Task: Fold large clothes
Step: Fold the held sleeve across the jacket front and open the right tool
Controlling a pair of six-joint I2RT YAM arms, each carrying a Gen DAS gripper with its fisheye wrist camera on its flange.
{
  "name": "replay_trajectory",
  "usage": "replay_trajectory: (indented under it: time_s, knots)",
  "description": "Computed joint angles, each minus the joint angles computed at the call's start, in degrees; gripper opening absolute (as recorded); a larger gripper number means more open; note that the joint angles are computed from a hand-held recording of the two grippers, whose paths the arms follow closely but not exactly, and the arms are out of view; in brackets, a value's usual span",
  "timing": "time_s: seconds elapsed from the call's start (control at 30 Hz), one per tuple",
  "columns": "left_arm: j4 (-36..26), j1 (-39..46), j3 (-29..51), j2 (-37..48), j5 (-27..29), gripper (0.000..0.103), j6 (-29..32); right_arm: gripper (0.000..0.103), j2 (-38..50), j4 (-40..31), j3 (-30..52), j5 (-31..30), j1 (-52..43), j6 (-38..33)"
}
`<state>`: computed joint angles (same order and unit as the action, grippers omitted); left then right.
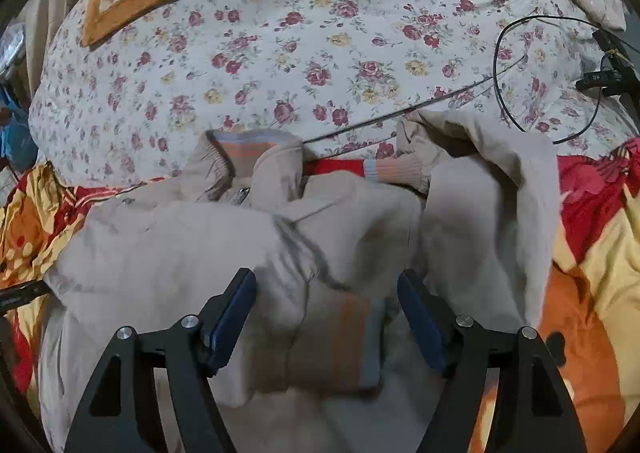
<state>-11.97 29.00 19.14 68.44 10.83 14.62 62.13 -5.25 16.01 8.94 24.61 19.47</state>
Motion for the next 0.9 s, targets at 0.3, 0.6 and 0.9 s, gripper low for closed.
replay_trajectory:
  time_s: [0.3, 0.6, 0.9]
  knots:
    - [2.2, 0.6, -2.9, -10.4, 4.1, 0.081, -5.2, 0.011, 11.3, 5.0, 3.4, 15.9, 13.6, -1.5]
    - [15.9, -21.2, -4.5, 7.9, -12.2, 0.081, -12.6, 0.049, 6.2, 5.7, 0.4, 12.1, 8.5, -0.7]
    - [16.8, -17.6, -3.7, 12.0, -8.1, 0.085, -14.6, 0.050, 15.8, 4.8, 3.7, 8.3, 12.3, -0.7]
